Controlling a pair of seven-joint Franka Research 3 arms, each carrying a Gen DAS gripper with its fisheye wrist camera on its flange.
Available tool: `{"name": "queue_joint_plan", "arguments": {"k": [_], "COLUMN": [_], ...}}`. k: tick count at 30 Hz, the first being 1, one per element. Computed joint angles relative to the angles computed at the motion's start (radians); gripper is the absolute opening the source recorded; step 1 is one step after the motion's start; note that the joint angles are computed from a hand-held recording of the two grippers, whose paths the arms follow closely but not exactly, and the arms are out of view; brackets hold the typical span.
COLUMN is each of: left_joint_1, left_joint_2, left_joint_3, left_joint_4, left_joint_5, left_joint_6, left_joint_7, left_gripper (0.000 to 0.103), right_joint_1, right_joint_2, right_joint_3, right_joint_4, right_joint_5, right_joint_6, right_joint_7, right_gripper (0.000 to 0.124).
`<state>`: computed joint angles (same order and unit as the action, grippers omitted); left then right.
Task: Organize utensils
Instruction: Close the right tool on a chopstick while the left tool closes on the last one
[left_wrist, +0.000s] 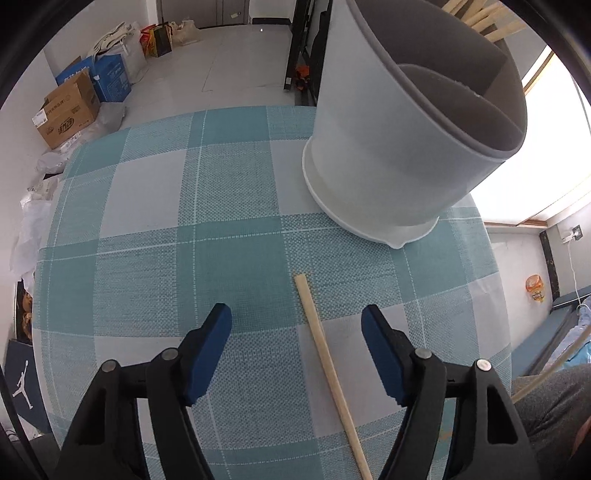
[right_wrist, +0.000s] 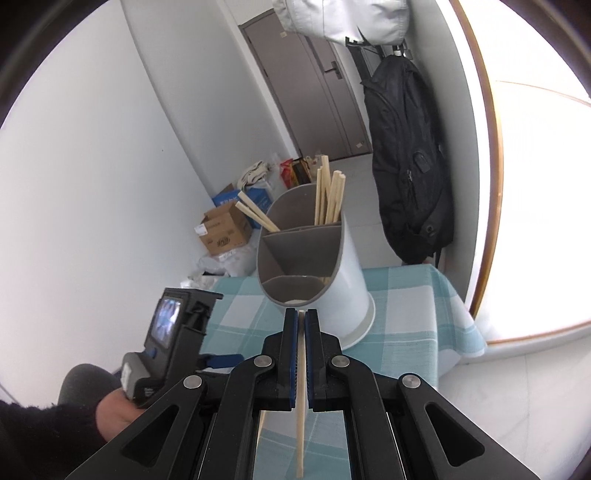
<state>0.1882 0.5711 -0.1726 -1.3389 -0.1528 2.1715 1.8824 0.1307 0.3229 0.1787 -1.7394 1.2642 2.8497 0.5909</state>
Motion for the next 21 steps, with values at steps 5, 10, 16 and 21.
{"name": "queue_joint_plan", "arguments": {"k": [5, 10, 16, 21], "left_joint_1": [-0.031, -0.021, 0.008, 0.034], "left_joint_2": [-0.032, -0.044, -0.035, -0.109], "left_joint_3": [0.021, 0.005, -0.027, -0.045], "left_joint_4": [-0.056, -0.065, -0.042, -0.140], "left_joint_5": [0.090, 0.069, -0.033, -0.125], "left_joint_6": [0.061, 0.048, 0.020, 0.100], "left_joint_7": [0.003, 0.041, 0.078, 0.146], "left_gripper": [0.044, 0.017, 0.002, 0.002], "right_joint_1": [-0.015, -0.006, 0.005, 0.012], "right_joint_2": [-0.017, -0.024, -0.032, -0.028], "right_joint_3": [0.005, -0.008, -0.018, -0.023], "right_joint_4": [-0.014, -0.016, -0.024, -0.024], "right_joint_5": [0.083, 0.125, 0.136, 0.116], "right_joint_6": [-0.007, -0.008, 0.000, 0.010], "right_joint_7": [-0.068, -0.094, -0.106, -0.086], "right_gripper": [0.003, 0.003, 0.003, 0.003]}}
